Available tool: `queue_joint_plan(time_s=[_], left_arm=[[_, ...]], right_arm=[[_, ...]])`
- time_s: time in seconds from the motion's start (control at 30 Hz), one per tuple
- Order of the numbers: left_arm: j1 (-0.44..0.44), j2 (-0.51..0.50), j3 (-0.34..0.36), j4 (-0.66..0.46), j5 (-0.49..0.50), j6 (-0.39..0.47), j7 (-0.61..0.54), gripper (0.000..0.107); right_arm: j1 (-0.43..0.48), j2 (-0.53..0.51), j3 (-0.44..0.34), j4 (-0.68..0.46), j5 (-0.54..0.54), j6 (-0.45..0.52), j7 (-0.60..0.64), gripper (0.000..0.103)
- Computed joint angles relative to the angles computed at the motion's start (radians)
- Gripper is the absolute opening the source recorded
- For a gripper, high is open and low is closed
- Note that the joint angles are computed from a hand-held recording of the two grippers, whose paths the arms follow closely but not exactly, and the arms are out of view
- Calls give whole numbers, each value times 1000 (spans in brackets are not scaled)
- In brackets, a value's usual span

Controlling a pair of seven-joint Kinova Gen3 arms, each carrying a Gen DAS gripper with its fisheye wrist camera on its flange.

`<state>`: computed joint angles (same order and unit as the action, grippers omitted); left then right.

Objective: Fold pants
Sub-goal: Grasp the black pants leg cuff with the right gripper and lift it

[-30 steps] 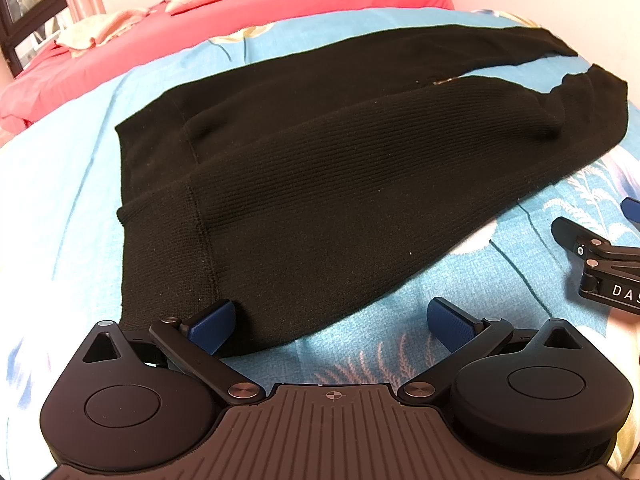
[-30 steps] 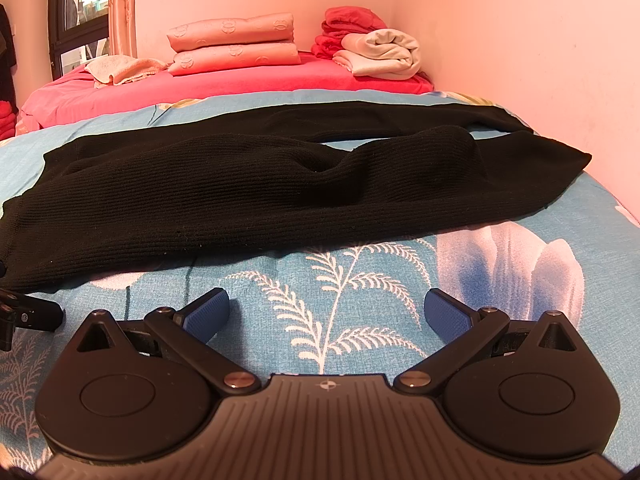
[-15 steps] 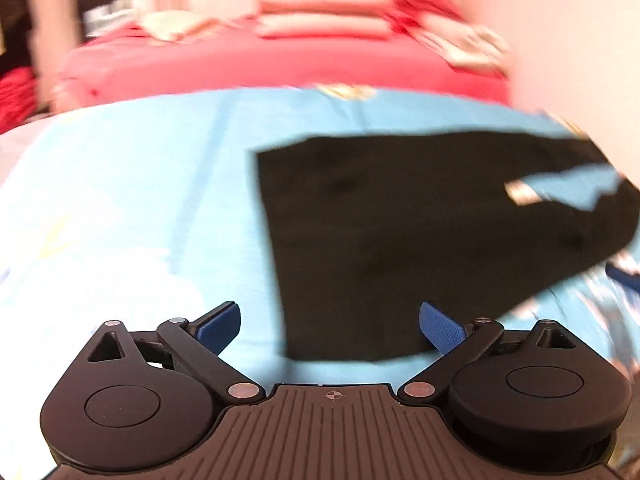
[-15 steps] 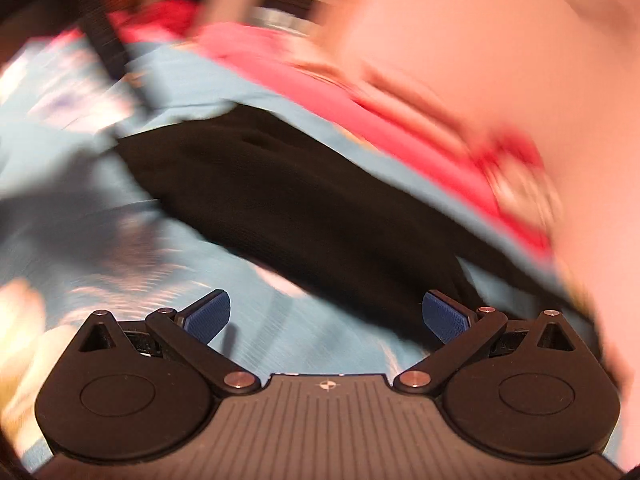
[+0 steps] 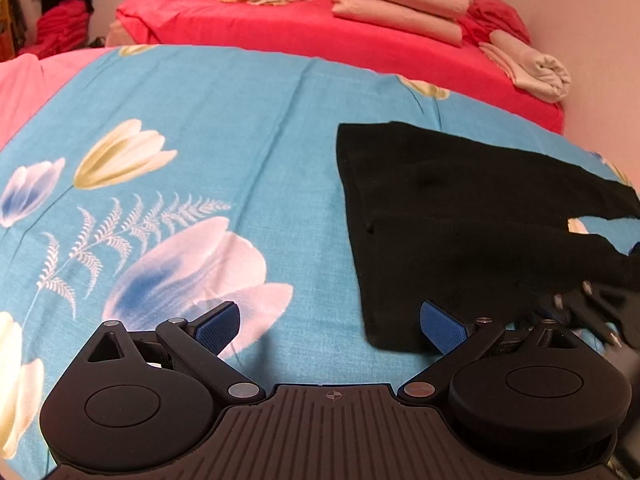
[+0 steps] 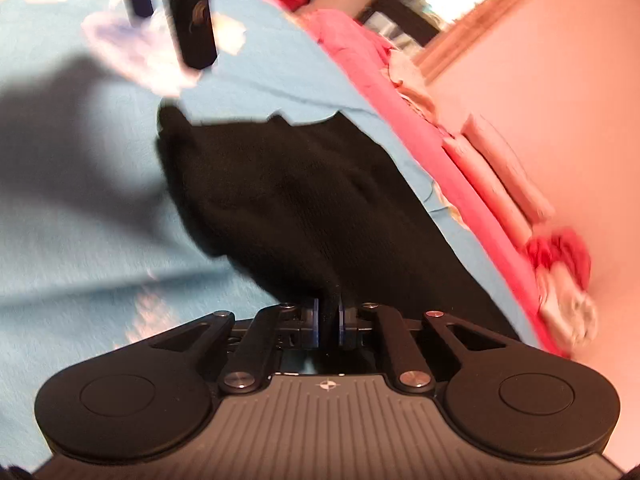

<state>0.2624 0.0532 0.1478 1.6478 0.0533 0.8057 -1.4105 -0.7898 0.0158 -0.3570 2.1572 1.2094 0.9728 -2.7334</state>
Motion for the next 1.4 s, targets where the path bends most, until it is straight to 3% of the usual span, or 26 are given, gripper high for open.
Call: queue_joint_plan(time_s=[0.1, 0.23, 0.37, 0.5, 0.57, 0.6, 0.63, 0.73, 0.8, 0.87, 0.93, 1.03, 1.2, 1.3, 1.37, 1.4], left_arm=[[11, 3, 6, -1, -25, -12, 4, 103], [21, 52, 14, -42, -8, 3, 0, 103], [55, 94, 19, -94, -36, 23, 5, 103], [99, 155, 28, -181, -61, 38, 21, 103], [111, 190, 39, -223, -41, 38, -9, 103], [126, 212, 40, -252, -47, 50, -9, 103], [141, 234, 41, -279, -52, 61, -13, 103], [176, 280, 40, -304, -53, 35, -31, 103], [206, 323, 27, -331, -73, 59, -16, 103], [234, 343, 10, -311, -101, 37, 1, 103], [284, 316, -16, -243, -172, -39, 24, 103], [314, 284, -32, -153, -236, -148, 72, 103], [288, 240, -27, -9, -241, -342, 73, 103], [287, 231, -28, 23, -248, -382, 86, 103], [286, 231, -27, 27, -251, -388, 86, 103], [284, 230, -26, 30, -251, -392, 85, 103]], right_arm=[[-11, -108, -46, 10, -100, -73, 93, 11], [15, -96, -92, 37, -110, -51, 53, 12], [42, -143, -52, 32, -174, -137, 30, 13], [84, -139, -72, 55, -121, -186, -56, 27], [80, -177, -54, 61, -148, -202, -95, 43], [93, -221, -45, 81, -164, -231, -136, 57], [122, -258, -55, 99, -176, -244, -177, 66], [260, -374, -140, 149, -234, -210, -299, 67], [328, -464, -150, 180, -308, -144, -380, 67], [412, -546, -124, 203, -381, -97, -461, 68], [498, -595, -75, 211, -436, -50, -528, 68], [627, -595, 7, 248, -416, -76, -650, 69], [791, -549, 132, 306, -241, -275, -833, 67], [881, -535, 196, 322, -170, -397, -945, 63], [897, -508, 281, 329, -112, -479, -1026, 42], [920, -505, 301, 341, -71, -519, -1067, 15]])
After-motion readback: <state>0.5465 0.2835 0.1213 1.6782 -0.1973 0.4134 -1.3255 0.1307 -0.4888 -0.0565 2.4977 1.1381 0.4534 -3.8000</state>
